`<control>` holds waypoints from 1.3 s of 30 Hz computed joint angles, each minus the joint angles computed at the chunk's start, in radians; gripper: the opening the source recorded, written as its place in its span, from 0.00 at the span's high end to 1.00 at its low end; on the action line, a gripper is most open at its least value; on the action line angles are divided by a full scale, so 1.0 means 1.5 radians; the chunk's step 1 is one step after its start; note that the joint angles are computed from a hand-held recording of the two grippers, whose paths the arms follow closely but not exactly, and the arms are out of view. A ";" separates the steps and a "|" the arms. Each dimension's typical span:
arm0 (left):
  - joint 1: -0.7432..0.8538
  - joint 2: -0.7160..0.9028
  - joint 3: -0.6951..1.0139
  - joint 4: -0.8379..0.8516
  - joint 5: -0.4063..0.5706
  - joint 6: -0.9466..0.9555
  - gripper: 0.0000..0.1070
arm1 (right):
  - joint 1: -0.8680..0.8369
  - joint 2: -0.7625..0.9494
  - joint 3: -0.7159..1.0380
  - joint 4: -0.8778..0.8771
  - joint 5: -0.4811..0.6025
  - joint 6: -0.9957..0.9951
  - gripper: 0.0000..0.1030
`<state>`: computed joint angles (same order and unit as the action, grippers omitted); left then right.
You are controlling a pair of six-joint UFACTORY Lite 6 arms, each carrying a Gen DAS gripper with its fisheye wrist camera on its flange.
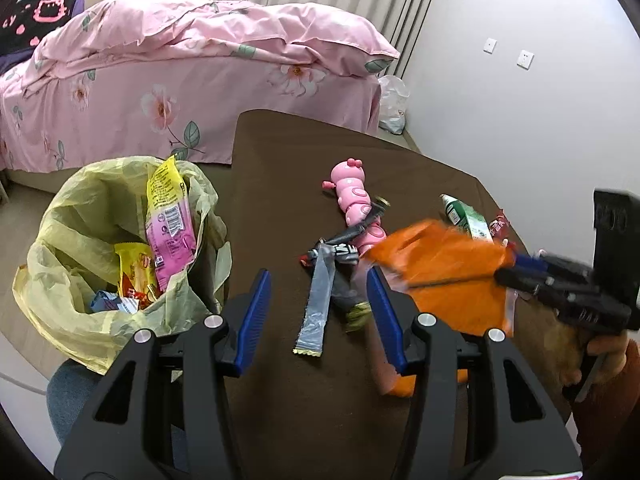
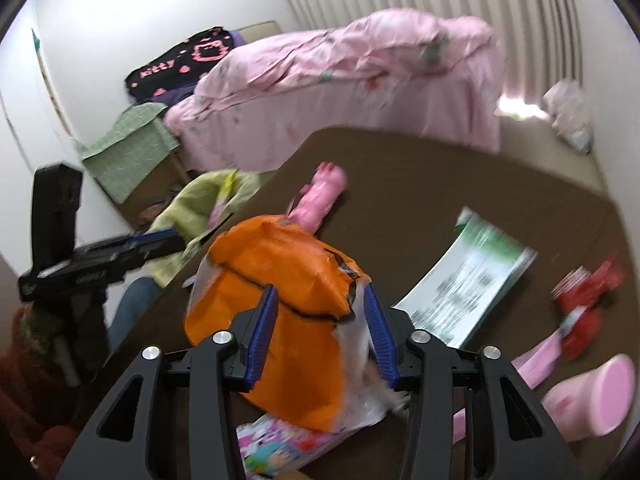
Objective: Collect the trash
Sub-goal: 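Grasp the orange bag with the right tool while left keeps the grey strap, then carry orange bag and grey strap over the yellow bag and open both tools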
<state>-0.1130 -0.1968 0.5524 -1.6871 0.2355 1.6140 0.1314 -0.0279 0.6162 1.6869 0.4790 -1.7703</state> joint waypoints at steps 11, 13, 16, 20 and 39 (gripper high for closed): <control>0.016 0.045 0.015 -0.068 0.007 0.078 0.56 | -0.096 -0.301 -0.235 -0.152 -0.040 0.108 0.88; 0.017 0.073 0.030 -0.078 0.023 0.095 0.56 | -0.144 -0.326 -0.257 -0.173 -0.011 0.111 0.88; -0.014 0.141 0.081 -0.111 0.016 0.140 0.56 | -0.225 -0.344 -0.277 -0.178 0.055 0.093 0.87; -0.078 0.250 0.181 -0.081 -0.071 0.101 0.57 | -0.304 -0.397 -0.307 -0.157 0.123 0.070 0.50; -0.022 -0.022 -0.014 -0.025 0.001 0.010 0.67 | -0.043 -0.356 -0.336 0.129 -0.034 -0.115 0.78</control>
<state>-0.1468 -0.2295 0.5315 -1.7250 0.2374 1.6287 0.0671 -0.5615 0.1125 1.8802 0.4275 -1.9422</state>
